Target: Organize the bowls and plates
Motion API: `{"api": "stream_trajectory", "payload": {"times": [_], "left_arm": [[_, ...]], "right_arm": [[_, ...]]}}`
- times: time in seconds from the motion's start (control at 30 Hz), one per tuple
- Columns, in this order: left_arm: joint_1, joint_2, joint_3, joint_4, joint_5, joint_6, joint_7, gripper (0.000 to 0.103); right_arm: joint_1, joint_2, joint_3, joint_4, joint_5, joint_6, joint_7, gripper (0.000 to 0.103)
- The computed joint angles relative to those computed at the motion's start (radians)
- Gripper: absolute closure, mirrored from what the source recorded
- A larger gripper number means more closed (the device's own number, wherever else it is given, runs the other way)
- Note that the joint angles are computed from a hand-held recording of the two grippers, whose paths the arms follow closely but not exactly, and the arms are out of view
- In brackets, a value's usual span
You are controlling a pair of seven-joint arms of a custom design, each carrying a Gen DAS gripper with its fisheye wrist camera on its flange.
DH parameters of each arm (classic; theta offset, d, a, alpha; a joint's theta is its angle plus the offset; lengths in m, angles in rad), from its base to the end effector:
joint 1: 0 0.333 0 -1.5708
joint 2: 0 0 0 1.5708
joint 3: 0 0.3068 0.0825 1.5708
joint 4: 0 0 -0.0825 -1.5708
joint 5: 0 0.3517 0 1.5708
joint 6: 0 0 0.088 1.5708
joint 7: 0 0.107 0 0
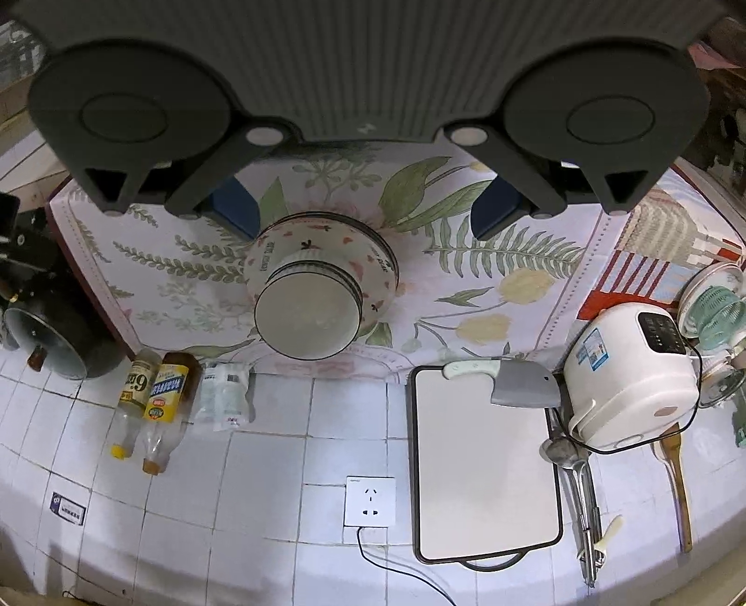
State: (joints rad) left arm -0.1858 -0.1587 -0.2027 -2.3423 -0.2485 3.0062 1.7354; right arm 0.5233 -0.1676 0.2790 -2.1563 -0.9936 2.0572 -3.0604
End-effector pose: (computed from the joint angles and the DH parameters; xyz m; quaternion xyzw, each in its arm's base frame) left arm 0.4732 -0.1788 0.5029 -0.5318 0.7464 -0.3410 0.2091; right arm 0.3692 0.3260 0.5022 -0.5017 0.7396 -0.3959 0.2112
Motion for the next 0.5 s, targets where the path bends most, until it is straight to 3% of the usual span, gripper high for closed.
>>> {"api": "stream_trajectory", "payload": {"times": [0.27,0.5], "left_arm": [[-0.020,-0.007,0.008,-0.030,-0.027,0.041,0.026,0.005],[-0.049,-0.014,0.026,-0.043,-0.085,0.063,0.086,0.005]], "right_arm": [[0.007,0.003,0.012,-0.006,-0.041,-0.030,0.008,0.003],[0.045,0.034,0.034,0.009,-0.123,-0.132,0.025,0.003]]}}
